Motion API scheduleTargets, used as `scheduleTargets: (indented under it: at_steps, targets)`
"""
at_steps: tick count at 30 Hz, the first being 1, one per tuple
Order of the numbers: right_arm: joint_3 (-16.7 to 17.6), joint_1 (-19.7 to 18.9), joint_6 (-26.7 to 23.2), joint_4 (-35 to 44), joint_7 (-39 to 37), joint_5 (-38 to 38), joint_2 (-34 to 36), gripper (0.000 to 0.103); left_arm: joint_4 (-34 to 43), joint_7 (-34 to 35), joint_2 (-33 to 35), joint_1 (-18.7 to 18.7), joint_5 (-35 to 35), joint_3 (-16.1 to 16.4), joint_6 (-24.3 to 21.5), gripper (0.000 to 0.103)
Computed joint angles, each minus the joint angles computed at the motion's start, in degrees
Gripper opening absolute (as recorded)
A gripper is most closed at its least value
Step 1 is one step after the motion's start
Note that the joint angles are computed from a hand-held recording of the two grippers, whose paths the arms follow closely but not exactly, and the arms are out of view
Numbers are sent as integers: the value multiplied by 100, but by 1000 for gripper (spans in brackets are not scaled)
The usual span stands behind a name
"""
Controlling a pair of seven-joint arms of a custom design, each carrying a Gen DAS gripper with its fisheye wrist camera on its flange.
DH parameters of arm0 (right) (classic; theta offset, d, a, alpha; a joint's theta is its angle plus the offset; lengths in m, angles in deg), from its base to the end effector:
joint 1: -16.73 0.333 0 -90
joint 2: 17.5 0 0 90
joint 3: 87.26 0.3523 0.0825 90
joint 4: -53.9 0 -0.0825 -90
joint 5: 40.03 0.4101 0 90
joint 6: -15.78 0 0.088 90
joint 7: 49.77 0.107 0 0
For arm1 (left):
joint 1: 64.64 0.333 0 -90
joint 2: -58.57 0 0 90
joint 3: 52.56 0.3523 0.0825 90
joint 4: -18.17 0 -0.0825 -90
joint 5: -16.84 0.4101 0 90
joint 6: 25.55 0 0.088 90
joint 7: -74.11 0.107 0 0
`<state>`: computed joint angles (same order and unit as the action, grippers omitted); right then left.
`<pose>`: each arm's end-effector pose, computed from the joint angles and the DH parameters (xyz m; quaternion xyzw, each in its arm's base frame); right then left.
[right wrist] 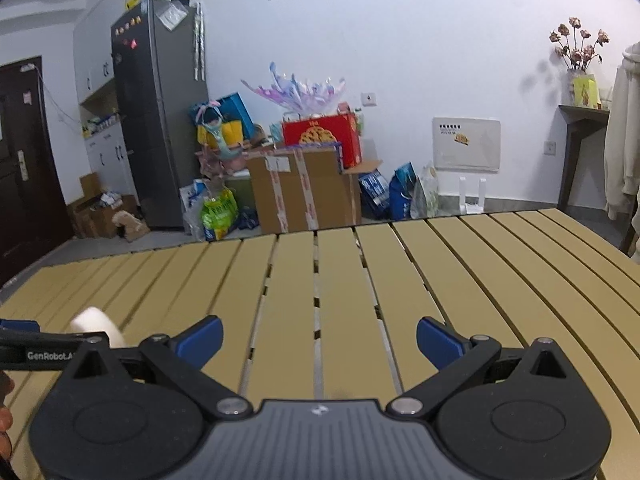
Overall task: Collect trash
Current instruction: 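Move the open left tool over the table to the white foam roll, then close the left tool on the white foam roll, then carry the foam roll in the left tool down over the black bin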
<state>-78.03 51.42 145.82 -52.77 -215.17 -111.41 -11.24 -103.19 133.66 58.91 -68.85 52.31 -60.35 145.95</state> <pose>0.4893 0.4322 0.5304 -0.4974 0.7046 -0.3676 0.3479 0.5866 -0.1668 0.5265 -0.5524 0.7113 -0.2996 0.3149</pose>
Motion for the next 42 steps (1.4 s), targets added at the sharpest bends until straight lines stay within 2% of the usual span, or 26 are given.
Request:
scheduleTargets:
  at_steps: [2, 6, 9, 11, 12, 13, 14, 17, 23, 32, 42]
  targets:
    - [-25, -30, 32, 55, -84, 86, 76, 103, 180, -67, 186, -22, 22, 24, -73, 103]
    - [-81, -47, 104, 74, -149, 173, 163, 103, 389, 354, 435, -127, -529, 122, -82, 103]
    - [-110, -43, 144, 83, -172, 209, 211, 103, 426, 649, 517, -226, -812, 217, -42, 97]
    - [-124, -32, 175, 88, -170, 221, 241, 103, 397, 769, 522, -283, -886, 272, -13, 77]
    - [-130, -25, 187, 93, -166, 221, 253, 103, 404, 940, 535, -278, -1060, 248, -55, 71]
    - [-137, -18, 195, 102, -158, 219, 271, 103, 393, 1242, 537, -240, -1397, 177, -93, 59]
    - [-145, -15, 205, 116, -160, 228, 286, 103, 369, 1404, 527, -208, -1586, 122, -87, 58]
    - [-160, 6, 238, 123, -133, 235, 302, 103, 248, 1003, 454, -400, -1120, 373, 106, 56]
    - [-146, 64, 220, 133, -161, 266, 287, 103, 79, 909, 279, -373, -963, 340, 147, 55]
    - [-9, 171, 73, 30, -224, 332, 61, 103, -393, 1301, -323, -66, -1271, -52, 165, 56]
    - [290, 269, -267, -151, -391, 473, -384, 103, -1159, 1934, -1280, 273, -2123, -572, 169, 56]
